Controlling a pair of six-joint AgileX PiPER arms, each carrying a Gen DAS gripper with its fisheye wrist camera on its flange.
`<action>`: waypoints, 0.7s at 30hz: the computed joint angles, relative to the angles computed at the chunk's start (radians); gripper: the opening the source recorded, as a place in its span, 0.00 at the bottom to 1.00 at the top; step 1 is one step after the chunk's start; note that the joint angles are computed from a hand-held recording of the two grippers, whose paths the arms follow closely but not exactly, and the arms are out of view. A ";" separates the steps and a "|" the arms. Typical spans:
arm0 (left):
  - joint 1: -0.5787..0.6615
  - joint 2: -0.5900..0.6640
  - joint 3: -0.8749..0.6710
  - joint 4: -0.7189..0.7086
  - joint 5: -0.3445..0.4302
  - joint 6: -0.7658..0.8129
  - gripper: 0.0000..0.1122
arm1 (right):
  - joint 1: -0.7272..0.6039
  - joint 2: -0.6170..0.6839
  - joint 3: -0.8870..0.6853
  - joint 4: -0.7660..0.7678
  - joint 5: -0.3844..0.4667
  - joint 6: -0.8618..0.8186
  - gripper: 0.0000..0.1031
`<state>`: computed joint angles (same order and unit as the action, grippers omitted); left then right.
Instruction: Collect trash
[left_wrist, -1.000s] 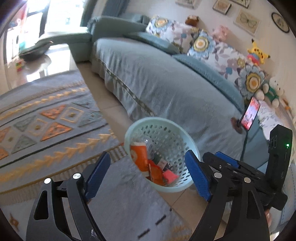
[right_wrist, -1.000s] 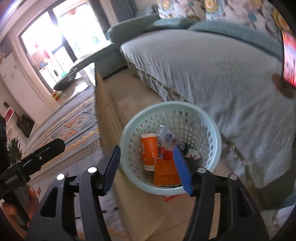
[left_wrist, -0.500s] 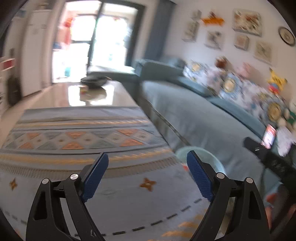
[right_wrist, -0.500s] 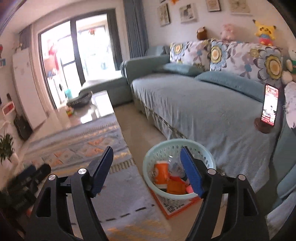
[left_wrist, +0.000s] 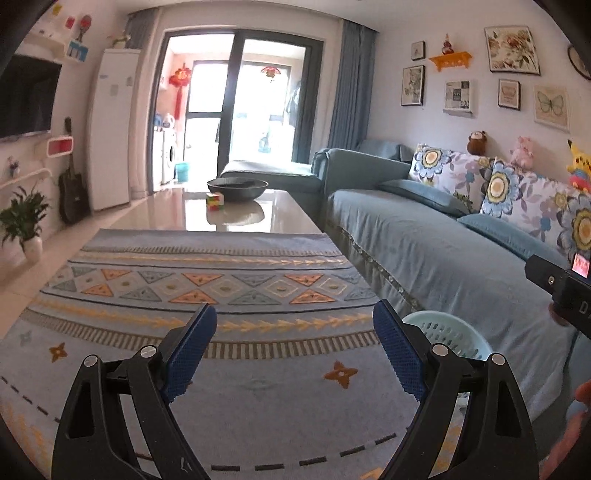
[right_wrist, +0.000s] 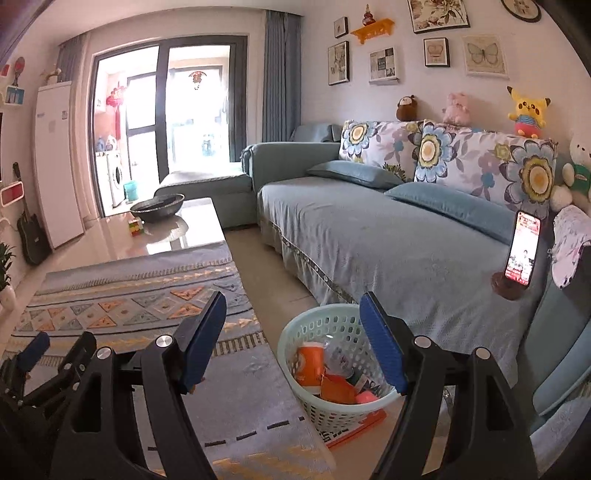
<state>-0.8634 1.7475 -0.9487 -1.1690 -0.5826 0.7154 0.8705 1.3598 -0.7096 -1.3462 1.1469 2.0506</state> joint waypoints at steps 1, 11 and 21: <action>-0.002 0.003 -0.001 -0.006 -0.003 0.003 0.77 | -0.007 0.000 0.005 0.000 -0.010 0.001 0.69; -0.025 0.021 -0.018 -0.075 -0.035 0.066 0.80 | -0.048 -0.013 0.042 0.000 -0.062 0.028 0.69; -0.035 0.027 -0.023 -0.135 -0.060 0.104 0.84 | -0.027 -0.008 0.044 0.000 -0.074 0.043 0.69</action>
<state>-0.8983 1.7741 -0.9720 -1.3043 -0.6425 0.8195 0.8432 1.3516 -0.6655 -1.3465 1.0731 2.0934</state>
